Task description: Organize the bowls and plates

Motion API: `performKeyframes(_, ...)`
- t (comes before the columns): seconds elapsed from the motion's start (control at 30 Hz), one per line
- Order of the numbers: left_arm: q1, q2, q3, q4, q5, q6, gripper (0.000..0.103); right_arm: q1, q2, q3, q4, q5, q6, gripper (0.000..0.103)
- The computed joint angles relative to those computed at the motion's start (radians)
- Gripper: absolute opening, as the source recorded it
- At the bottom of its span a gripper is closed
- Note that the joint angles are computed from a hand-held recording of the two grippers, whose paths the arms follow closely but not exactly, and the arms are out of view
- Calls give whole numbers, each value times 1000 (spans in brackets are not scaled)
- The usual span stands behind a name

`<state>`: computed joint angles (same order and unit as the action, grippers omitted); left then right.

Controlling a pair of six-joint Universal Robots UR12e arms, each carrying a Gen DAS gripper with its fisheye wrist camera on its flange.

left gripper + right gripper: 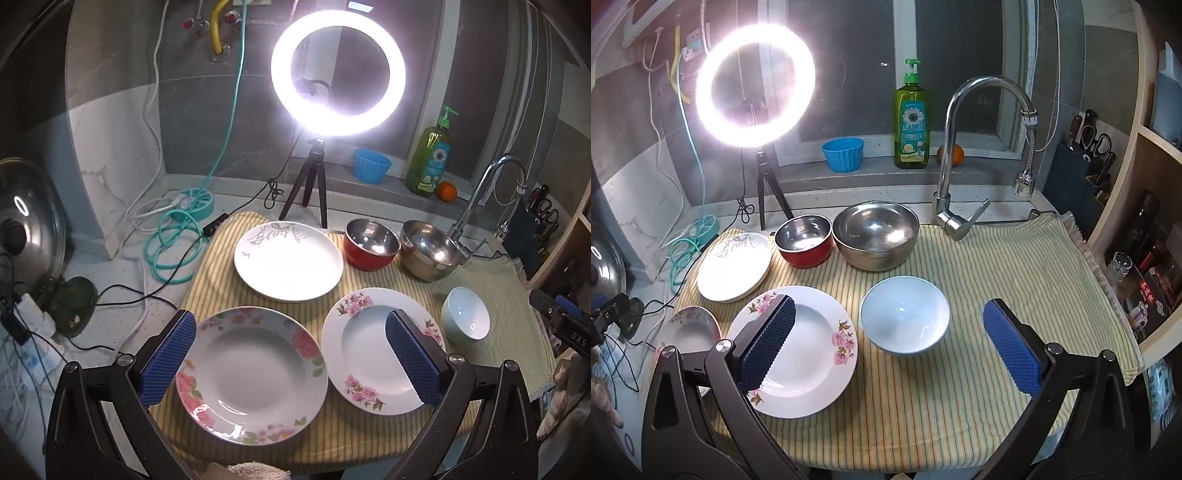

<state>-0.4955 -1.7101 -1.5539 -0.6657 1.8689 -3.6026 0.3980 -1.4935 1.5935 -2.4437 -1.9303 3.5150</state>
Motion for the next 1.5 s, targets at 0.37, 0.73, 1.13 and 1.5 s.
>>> performKeyframes(0.37, -11, -3, 3, 21, 12, 2, 102, 13, 17, -35, 19, -40, 17, 103)
performKeyframes(0.73, 7, -1, 2, 7, 1, 9, 102, 13, 13, -23, 15, -59, 19, 103)
performKeyframes(1.13, 7, -8, 7, 17, 2, 10, 102, 16, 12, -20, -1, -76, 16, 103)
performKeyframes(1.5, 3, -6, 3, 35, 7, 19, 102, 15, 11, -23, 4, -75, 16, 103)
